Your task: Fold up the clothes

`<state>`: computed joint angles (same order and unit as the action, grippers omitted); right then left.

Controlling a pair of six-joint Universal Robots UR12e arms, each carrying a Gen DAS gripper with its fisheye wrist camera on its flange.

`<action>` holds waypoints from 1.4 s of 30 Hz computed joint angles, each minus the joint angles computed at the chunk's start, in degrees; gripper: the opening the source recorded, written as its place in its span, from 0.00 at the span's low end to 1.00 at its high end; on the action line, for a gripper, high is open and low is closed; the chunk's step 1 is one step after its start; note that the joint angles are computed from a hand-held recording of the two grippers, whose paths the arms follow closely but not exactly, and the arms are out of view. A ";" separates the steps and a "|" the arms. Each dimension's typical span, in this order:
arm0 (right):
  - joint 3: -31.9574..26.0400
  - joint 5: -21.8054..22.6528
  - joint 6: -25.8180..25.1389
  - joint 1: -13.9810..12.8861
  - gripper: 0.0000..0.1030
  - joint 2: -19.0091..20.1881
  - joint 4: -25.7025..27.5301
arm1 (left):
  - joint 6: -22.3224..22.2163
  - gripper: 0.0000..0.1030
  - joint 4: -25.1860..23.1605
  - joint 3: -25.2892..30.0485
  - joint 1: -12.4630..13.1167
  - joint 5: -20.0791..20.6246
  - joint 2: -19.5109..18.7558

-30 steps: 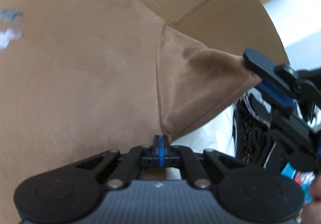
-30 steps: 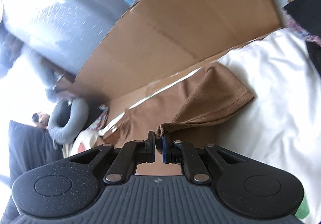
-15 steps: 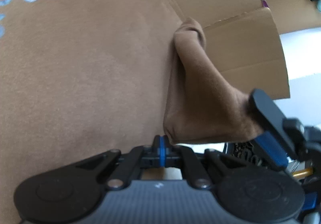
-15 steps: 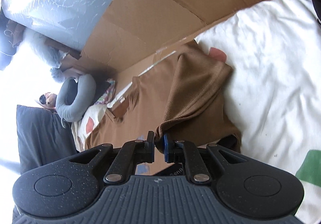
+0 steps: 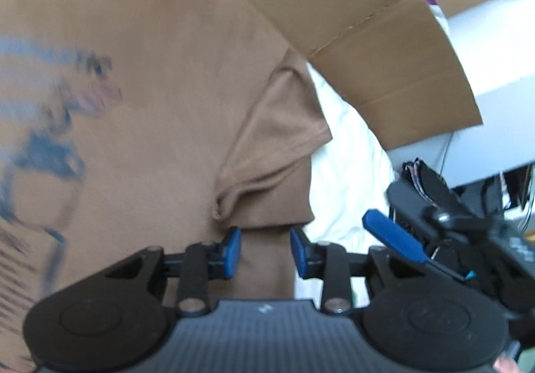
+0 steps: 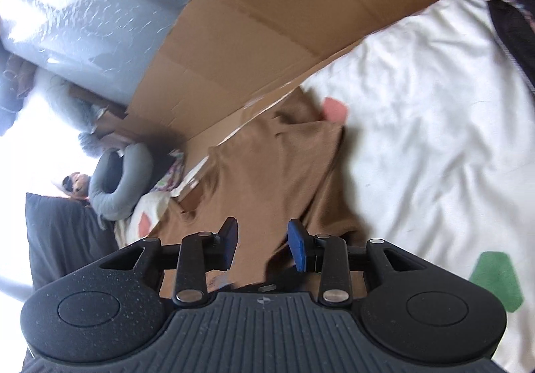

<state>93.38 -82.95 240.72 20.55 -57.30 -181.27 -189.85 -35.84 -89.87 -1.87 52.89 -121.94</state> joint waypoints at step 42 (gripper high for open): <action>-3.69 -13.21 -23.02 3.18 0.16 2.87 16.47 | 22.90 0.02 0.88 -0.71 1.09 4.75 1.96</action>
<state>89.69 -96.16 217.70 23.72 -54.42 -164.80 -166.96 -34.96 -90.58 -0.78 57.64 -119.98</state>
